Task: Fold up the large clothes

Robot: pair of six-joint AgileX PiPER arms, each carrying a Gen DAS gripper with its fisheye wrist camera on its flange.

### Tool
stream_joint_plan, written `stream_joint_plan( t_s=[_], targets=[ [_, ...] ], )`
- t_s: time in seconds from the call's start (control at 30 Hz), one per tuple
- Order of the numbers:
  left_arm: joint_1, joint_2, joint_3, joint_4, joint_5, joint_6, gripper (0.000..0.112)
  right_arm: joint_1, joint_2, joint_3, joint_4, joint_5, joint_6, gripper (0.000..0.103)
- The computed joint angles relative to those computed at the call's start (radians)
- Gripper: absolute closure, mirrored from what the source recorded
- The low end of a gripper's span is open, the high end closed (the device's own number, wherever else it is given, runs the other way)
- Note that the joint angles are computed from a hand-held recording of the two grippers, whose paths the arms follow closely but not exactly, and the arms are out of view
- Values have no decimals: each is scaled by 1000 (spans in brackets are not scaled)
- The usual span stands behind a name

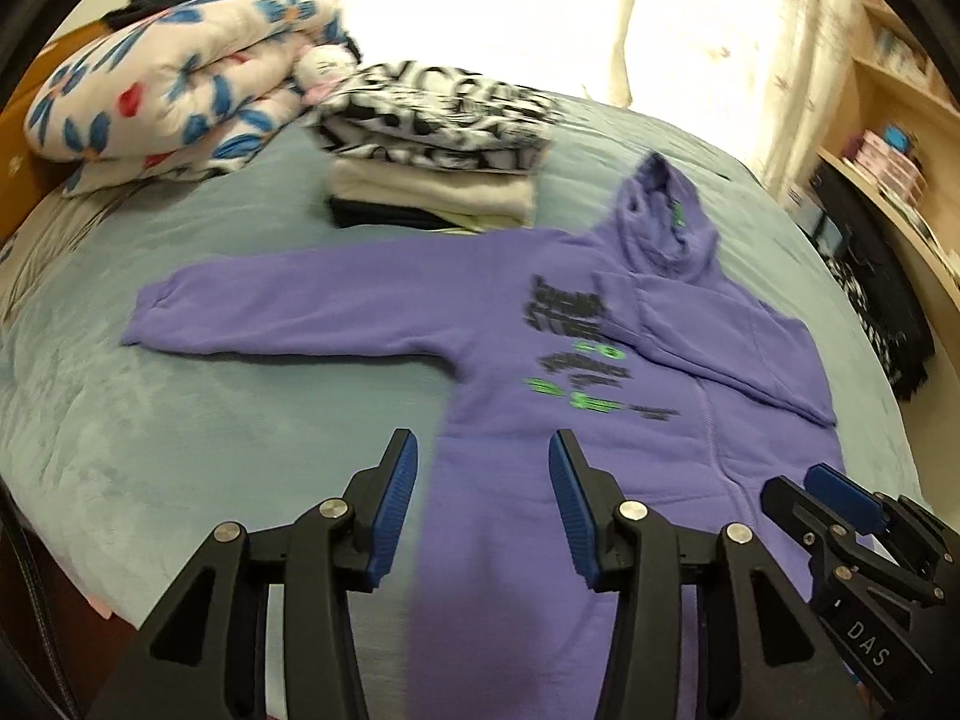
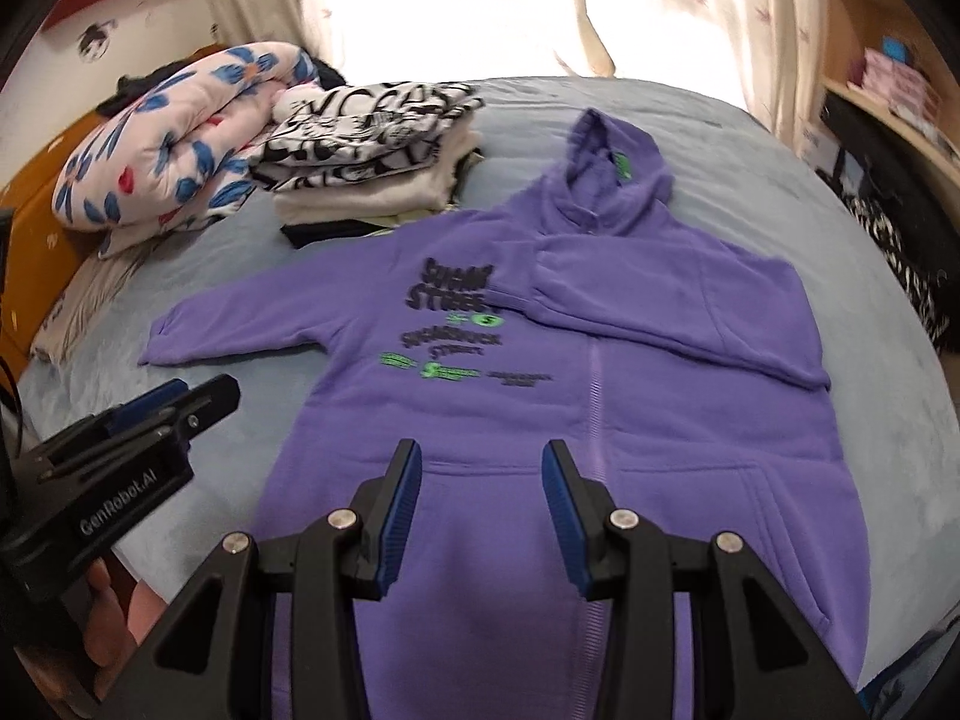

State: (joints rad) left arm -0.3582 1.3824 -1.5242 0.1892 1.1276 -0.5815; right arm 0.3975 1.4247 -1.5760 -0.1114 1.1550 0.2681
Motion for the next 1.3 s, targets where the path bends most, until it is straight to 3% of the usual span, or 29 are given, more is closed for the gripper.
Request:
stream_joint_plan(
  t_s=[0.13,0.27,0.47,0.6,0.73,0.83,0.97,1.0,1.03,1.2,1.3],
  targets=[
    [204,-48,87,-116,-64,130,67,104,46,-31,-87,-34,110,61],
    [477,-28,161,-334,-143,330,67,181,108,-72,-163,-73,193,61],
    [806,187,113,-588,-172,490,67,232,241,-177,-210,-76,241,61],
    [901,352,17,-658,-166,528,67,242,327,-236,-230,-74,260,61],
    [962,524,-126,-723,-100,585,67,233,409,-293,-237,-73,255,61],
    [979,667,-277,-739,20,615,67,209,456,-337,-209,-74,247,61],
    [990,741,-352,-786,37,677,70,192,499,-367,-190,-77,236,61],
    [981,735,-349,-769,14,682,95,189,506,-371,-184,-77,231,61],
    [968,720,-338,-747,-15,688,104,185,510,-369,-175,-78,228,61],
    [812,498,-181,-533,-253,655,106,149,468,-311,-156,-110,226,61],
    [693,395,-170,-508,-292,678,106,105,411,-248,-142,-143,236,61]
  ],
)
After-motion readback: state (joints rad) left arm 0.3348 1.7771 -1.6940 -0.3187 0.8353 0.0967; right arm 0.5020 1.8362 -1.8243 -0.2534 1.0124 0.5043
